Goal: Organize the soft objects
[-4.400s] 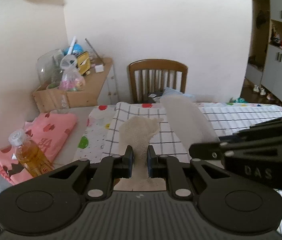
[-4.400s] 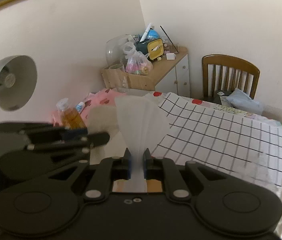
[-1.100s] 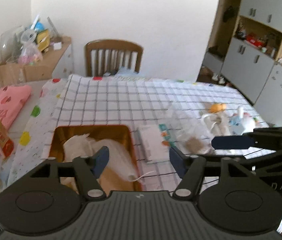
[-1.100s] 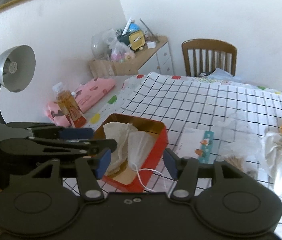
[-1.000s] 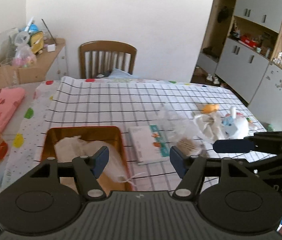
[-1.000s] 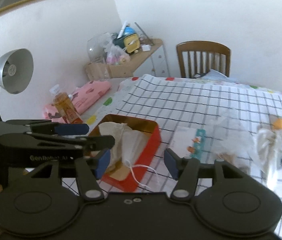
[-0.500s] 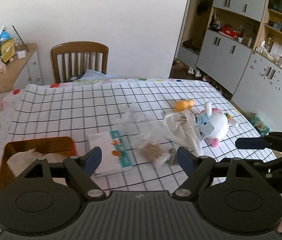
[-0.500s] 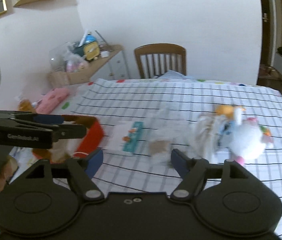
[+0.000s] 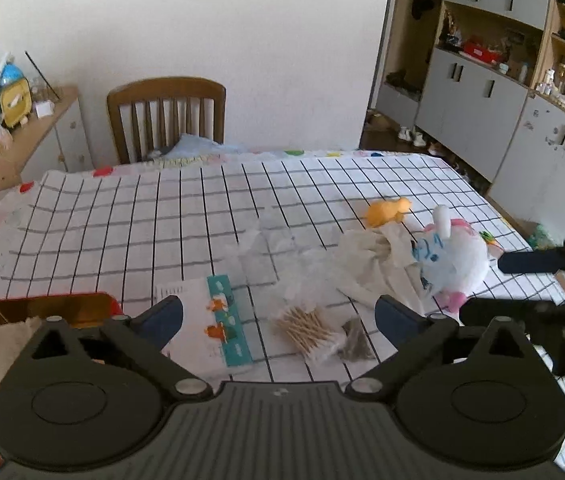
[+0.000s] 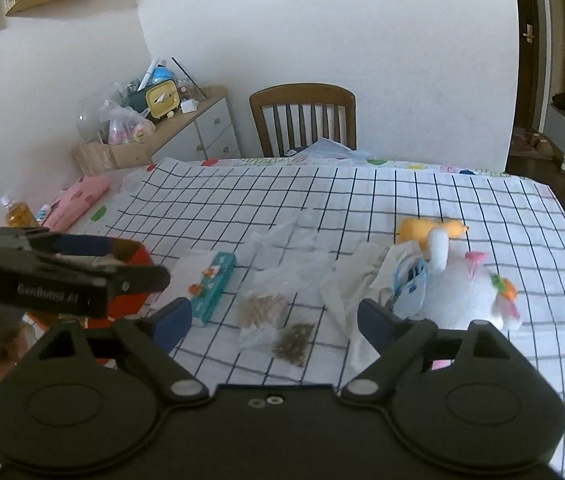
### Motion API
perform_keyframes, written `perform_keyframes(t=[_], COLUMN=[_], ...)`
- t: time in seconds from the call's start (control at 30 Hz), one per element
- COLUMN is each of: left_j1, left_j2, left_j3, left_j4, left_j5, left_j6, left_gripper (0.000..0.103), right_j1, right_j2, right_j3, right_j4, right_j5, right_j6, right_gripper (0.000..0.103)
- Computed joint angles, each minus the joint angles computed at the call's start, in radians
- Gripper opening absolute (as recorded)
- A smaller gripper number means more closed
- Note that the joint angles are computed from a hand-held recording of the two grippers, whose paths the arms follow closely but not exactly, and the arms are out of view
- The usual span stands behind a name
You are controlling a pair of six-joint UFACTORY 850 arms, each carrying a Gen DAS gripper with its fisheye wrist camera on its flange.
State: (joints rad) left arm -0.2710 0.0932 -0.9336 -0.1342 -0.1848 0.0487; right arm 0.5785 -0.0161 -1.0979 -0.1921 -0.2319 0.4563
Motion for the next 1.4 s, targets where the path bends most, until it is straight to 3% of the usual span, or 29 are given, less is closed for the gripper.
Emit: perform_keyframes(t=[0.3,0.5,0.63,0.73,0.9,1.0,1.2,1.4], left_j1=[-0.030,-0.060,-0.069,-0.082,-0.087,-0.097,-0.089,-0.091], left_j2=[-0.074,-0.119,-0.150,-0.173,-0.216,-0.235,-0.277,-0.327], left_j3=[-0.043,-0.057,-0.054,-0.054,-0.063,-0.069,-0.100,-0.147], left_j4=[0.140,0.363,0.415,0.605,0.615,0.702,0.542,0.421], left_j5=[-0.027,-0.030,-0.005,0.005,0.020,0.015,0.005,-0.063], left_j6=[-0.173,-0.434,-0.511,-0.703,-0.723,-0.809,-0.696,-0.624], left_gripper=[0.103,0.103,0.103,0.103,0.103,0.103,0.103,0.102], right_j1=[-0.076,-0.099,-0.099,-0.099,-0.095,-0.103,-0.103,-0.101], right_j2=[-0.138,-0.270,-0.370,-0.439,-0.551,-0.610,-0.678,-0.719], right_j3=[-0.146,-0.285,-0.388,-0.459,-0.575,-0.637,-0.706,-0.748], right_j4=[0.333,0.496,0.454,0.442,0.426,0.485,0.453,0.419], right_j5=[-0.016,-0.077,-0.118,-0.157,-0.231,-0.294,-0.354,-0.377], right_j6=[-0.390,-0.606,-0.589,-0.582,-0.597,-0.657,-0.658,-0.646], right_gripper=[0.091,0.092,0.092,0.092,0.092,0.092,0.092,0.091])
